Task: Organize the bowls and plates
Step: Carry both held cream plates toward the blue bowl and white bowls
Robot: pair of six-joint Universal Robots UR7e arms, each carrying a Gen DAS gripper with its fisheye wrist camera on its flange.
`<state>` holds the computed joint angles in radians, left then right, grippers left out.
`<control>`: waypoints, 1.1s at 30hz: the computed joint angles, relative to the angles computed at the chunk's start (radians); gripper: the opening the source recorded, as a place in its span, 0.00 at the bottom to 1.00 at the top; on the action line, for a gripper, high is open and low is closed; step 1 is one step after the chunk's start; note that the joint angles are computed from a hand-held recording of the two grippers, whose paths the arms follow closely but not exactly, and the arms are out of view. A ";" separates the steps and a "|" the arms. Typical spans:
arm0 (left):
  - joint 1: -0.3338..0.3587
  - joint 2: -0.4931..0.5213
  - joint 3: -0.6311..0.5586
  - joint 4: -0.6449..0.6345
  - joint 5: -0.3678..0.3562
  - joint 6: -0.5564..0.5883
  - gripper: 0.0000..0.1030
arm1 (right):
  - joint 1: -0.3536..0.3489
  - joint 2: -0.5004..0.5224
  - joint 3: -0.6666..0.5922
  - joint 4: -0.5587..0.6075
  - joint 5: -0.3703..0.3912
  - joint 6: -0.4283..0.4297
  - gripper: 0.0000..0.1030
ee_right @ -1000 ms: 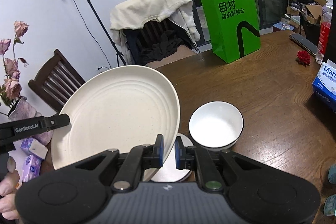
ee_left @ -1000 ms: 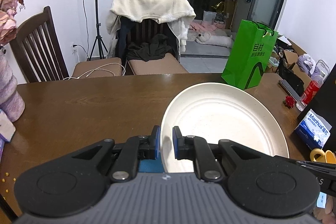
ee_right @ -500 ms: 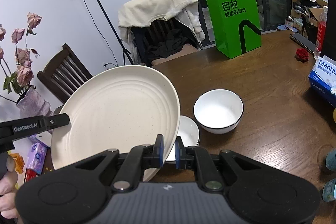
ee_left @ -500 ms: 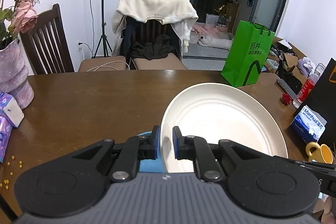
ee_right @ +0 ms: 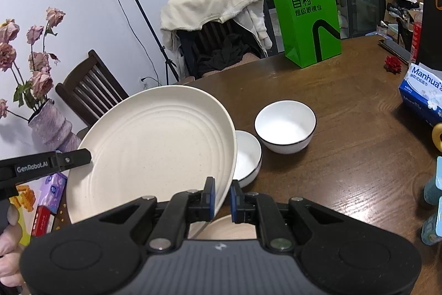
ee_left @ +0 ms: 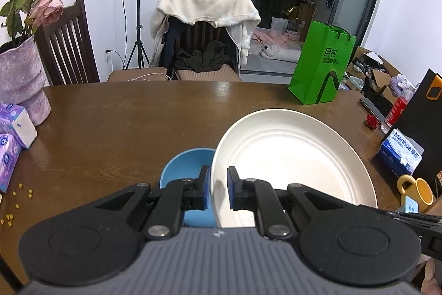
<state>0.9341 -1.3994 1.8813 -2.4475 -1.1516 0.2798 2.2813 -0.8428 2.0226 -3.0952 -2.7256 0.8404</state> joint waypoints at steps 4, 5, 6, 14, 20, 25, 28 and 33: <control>0.000 -0.020 0.017 0.011 -0.004 -0.007 0.13 | 0.011 -0.003 0.013 0.027 -0.002 0.036 0.10; 0.001 -0.027 0.024 0.013 -0.005 -0.008 0.13 | 0.012 -0.004 0.017 0.031 -0.002 0.043 0.10; 0.001 -0.032 0.030 0.014 -0.007 -0.008 0.13 | 0.014 -0.005 0.021 0.034 -0.001 0.051 0.10; 0.005 -0.064 0.072 0.024 -0.020 -0.021 0.13 | 0.029 -0.016 0.054 0.088 -0.004 0.123 0.10; 0.015 -0.075 0.096 0.026 -0.023 -0.019 0.13 | 0.035 -0.022 0.073 0.129 -0.002 0.166 0.10; 0.025 -0.080 0.112 0.022 -0.026 -0.012 0.13 | 0.039 -0.016 0.081 0.151 0.002 0.193 0.10; 0.032 -0.085 0.124 0.019 -0.028 -0.001 0.13 | 0.038 -0.011 0.089 0.148 0.008 0.202 0.10; 0.038 -0.087 0.140 0.011 -0.029 0.005 0.13 | 0.033 -0.001 0.101 0.133 0.018 0.210 0.10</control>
